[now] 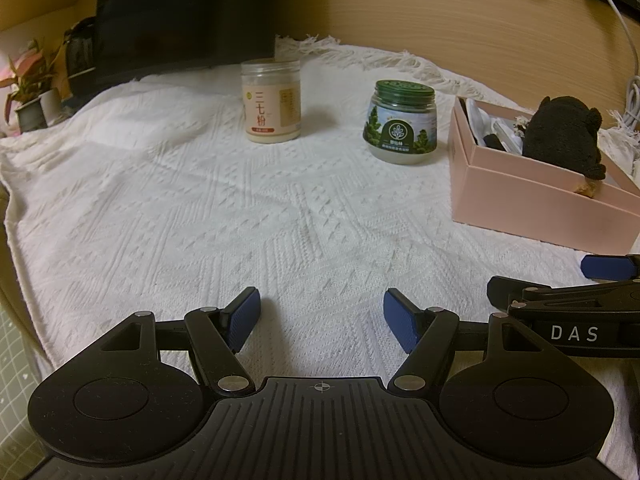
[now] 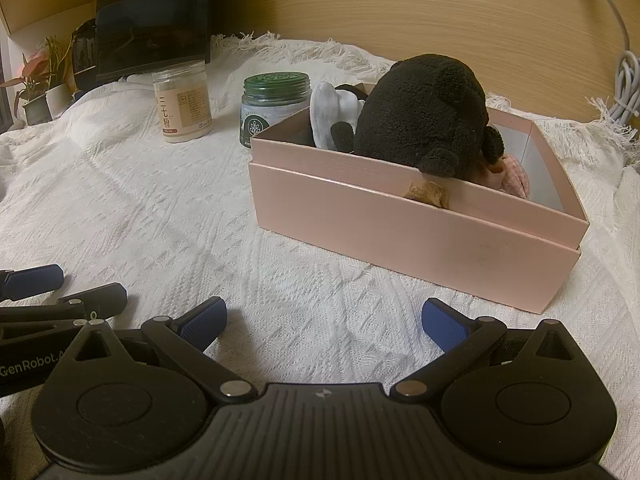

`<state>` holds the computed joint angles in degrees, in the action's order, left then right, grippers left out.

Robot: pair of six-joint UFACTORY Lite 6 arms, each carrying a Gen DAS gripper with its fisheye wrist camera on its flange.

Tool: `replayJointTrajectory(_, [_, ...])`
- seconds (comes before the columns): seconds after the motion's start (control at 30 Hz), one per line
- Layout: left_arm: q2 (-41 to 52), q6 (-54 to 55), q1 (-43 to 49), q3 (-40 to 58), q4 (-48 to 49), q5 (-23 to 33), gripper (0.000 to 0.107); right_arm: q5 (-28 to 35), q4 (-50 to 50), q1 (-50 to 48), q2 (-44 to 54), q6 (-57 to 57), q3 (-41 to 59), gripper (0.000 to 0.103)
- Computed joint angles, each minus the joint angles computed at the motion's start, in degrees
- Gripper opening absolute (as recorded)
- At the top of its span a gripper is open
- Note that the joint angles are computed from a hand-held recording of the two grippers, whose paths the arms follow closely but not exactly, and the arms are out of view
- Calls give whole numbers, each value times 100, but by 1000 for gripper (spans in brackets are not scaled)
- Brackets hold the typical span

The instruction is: Organize soft objects

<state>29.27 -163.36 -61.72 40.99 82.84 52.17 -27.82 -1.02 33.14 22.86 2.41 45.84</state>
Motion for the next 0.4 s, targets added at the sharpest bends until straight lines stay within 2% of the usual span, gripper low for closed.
replayJointTrajectory(0.4, [2,13,-10,4,-23,-5,73,1,17,5,5,-12,5,103])
